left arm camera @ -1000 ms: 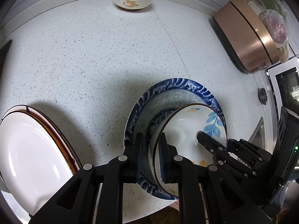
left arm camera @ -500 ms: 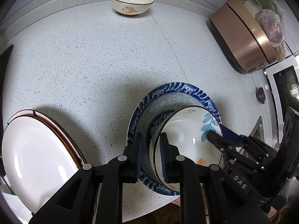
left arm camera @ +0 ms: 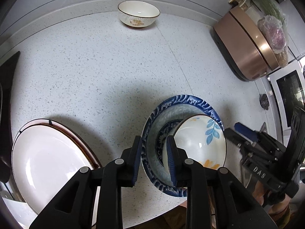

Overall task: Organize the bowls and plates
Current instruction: 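Lower the bowl into the blue-and-white plate and open the right gripper, then move the right gripper to the rim of the gold-rimmed white bowl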

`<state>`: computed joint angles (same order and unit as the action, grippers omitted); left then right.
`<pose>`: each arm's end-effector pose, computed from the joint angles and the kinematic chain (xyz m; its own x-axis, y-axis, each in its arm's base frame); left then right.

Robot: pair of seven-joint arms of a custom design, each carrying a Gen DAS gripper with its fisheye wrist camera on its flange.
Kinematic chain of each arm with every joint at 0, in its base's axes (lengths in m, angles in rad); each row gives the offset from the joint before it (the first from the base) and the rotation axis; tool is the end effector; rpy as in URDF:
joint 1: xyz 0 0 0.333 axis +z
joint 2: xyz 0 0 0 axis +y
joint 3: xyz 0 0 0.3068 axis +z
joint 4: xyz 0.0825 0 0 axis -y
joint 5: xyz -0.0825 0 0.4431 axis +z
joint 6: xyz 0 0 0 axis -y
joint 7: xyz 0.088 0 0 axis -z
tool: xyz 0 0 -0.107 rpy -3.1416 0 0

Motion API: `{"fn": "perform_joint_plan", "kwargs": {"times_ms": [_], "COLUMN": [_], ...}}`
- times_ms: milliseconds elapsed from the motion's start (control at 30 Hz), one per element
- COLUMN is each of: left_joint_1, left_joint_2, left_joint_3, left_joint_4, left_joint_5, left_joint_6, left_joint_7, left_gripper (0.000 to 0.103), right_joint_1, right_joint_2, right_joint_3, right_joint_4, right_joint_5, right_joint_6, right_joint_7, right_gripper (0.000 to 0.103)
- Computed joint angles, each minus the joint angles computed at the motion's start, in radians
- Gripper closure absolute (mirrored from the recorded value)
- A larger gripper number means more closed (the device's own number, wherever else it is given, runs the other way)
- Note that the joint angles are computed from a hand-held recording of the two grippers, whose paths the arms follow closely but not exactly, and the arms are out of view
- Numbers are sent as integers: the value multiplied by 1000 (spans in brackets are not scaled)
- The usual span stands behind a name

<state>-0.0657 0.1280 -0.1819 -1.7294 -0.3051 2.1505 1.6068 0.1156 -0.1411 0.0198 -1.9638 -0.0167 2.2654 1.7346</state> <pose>0.6620 -0.1750 0.5071 -0.1835 -0.9359 0.3006 -0.9566 0.0996 -0.2738 0.6079 0.0829 0.5588 -0.0087 -0.9987 -0.0511 -0.9044 0.0297 -0.4256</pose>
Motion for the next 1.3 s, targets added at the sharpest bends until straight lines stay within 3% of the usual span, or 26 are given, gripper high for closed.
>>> {"fn": "perform_joint_plan", "kwargs": {"times_ms": [367,533,1000,1300], "left_joint_1": [9,14,17,6], "left_joint_2": [41,80,287,372], "left_joint_3": [6,4,-2,3], "left_joint_4": [63,117,422,550], "left_joint_5": [35,60,172,236], "left_joint_6": [2,1,-49,-62], "left_joint_7": [-75,-116,-271,-368], "left_gripper": [81,75,75,75], "right_joint_1": [-23,-23,-20,-31], "right_joint_2": [35,85,335,438], "right_joint_3": [-21,-27,-46,-46], "right_joint_4": [70,138,457,578], "right_joint_5": [4,13,104,172], "right_joint_6": [21,28,23,14], "right_joint_7": [-33,-72,-244,-349], "right_gripper": [60,59,58,57]}}
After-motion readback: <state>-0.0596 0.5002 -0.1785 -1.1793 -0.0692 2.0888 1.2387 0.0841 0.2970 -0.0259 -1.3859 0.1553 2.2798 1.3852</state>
